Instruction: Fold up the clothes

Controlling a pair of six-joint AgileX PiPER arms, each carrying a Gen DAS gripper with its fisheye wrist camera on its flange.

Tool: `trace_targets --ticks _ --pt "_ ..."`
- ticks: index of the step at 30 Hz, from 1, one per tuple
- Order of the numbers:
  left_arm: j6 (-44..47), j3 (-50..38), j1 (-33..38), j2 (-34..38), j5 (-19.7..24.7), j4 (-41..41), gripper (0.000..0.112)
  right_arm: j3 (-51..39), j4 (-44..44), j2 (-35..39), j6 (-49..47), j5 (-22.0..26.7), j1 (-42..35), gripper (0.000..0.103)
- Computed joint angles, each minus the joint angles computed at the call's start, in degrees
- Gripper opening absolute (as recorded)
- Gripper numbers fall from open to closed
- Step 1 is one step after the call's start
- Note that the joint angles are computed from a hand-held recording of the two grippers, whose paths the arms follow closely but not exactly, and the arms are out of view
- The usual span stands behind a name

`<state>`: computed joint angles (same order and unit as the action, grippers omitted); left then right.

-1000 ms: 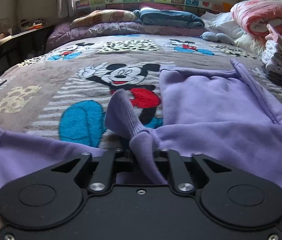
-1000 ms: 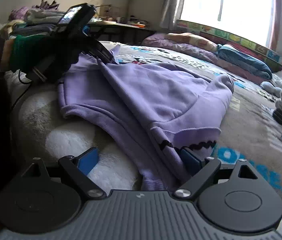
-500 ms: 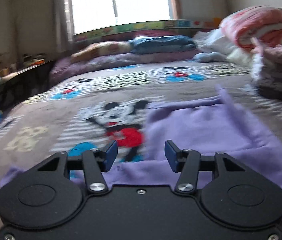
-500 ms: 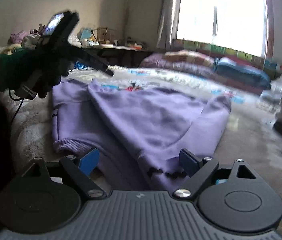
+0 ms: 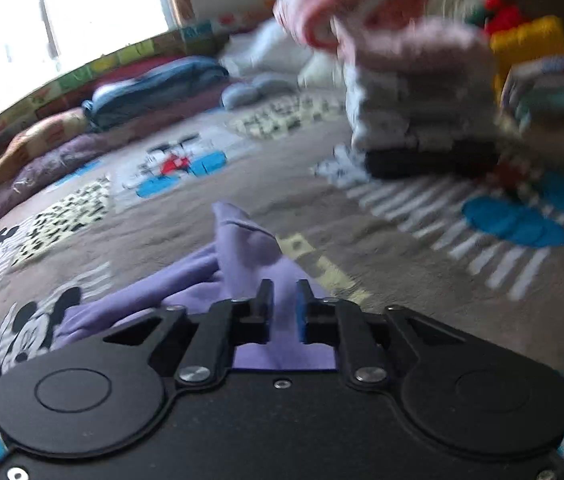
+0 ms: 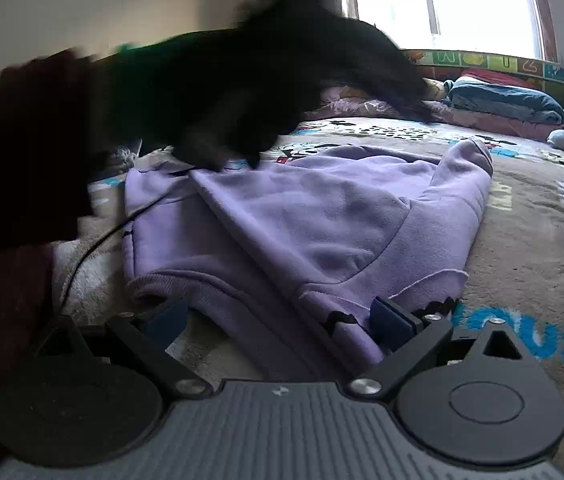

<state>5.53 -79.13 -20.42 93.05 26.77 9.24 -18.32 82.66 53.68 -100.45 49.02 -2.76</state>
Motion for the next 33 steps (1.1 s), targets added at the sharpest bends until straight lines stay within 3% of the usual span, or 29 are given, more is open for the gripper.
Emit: trace_targets --ticks 3,8,16,19,22,26,30,33 --pt "0.01 -9.31 1.11 8.39 4.22 -0.32 0.01 0.15 0.21 0.65 -0.56 1.85 -1.43 0.099" --pt "-3.59 -27.24 4.49 20.76 15.4 -1.66 0.01 -0.56 0.58 3.13 -1.6 4.16 -2.89 0.101" --pt "-1.73 -43.25 4.87 29.75 19.95 -5.96 0.01 -0.95 0.6 4.63 -2.11 6.34 -4.55 0.102" --pt "-4.49 -53.03 3.79 36.96 26.21 0.81 0.01 -0.9 0.71 4.68 -2.08 6.5 -4.58 0.102" --pt "-5.98 -55.6 3.5 39.02 26.82 3.72 0.01 -0.86 0.87 4.73 -2.03 6.54 -4.48 0.102" --pt "-7.49 -54.59 3.49 37.16 26.74 5.15 0.011 -0.66 1.43 5.01 -2.33 6.73 -4.27 0.102" --pt "-10.4 -36.92 5.19 25.25 18.31 5.38 0.011 -0.34 1.17 4.56 -2.44 7.18 -4.82 0.102" --pt "-12.49 -25.77 6.38 16.74 14.69 6.47 0.011 -0.39 1.03 4.12 -2.14 6.51 -4.38 0.102"
